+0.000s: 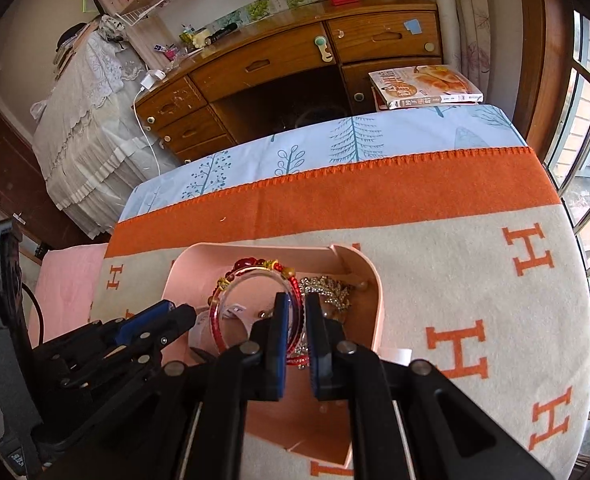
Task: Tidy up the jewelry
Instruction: 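Lower the red bracelet into the box with the right tool while the left drops the brooch, then withdraw both tools from the box toward the black bead bracelet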
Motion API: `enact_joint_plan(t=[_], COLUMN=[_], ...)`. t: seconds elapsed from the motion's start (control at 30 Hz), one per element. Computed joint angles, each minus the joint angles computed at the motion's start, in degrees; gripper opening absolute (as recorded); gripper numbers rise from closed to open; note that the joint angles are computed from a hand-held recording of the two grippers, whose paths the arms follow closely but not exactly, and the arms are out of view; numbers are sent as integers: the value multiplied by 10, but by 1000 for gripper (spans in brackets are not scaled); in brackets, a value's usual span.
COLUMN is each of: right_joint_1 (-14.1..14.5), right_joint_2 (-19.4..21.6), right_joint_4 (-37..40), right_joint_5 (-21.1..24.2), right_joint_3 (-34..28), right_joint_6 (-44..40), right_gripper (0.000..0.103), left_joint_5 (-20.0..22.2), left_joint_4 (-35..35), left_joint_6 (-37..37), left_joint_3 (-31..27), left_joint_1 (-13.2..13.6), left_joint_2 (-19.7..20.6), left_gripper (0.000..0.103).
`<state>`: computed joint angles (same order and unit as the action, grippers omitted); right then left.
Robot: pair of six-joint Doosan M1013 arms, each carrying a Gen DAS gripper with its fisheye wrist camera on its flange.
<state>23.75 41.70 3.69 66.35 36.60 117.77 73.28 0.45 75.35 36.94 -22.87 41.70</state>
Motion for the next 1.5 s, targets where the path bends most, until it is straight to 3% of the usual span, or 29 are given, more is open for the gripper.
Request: enact_joint_plan(t=[0.1,0.17,0.57,1.0,1.5], right_joint_1=[0,-1,-4,3,12], right_joint_2=[10,10,-21,-127,-231], right_joint_4=[-10,-12,9,9,9], right_joint_5=[14,10,-1,-46,-101], right_joint_3=[-16,-14,33,169,302], right_joint_6=[0,2,-22,-49,-68], right_gripper=[10,13,15,15,15], left_joint_5=[-17,-35,-58,-92,-129], left_joint_4=[4,1,7,21,39], left_joint_6=[3,8,15,13,29], left_joint_3=[12,25,74,152,236], left_joint_1=[-1,-1,-6,-23,-63], left_joint_2=[-5,-14,-51,-120,-186], left_gripper=[45,52,54,59,67])
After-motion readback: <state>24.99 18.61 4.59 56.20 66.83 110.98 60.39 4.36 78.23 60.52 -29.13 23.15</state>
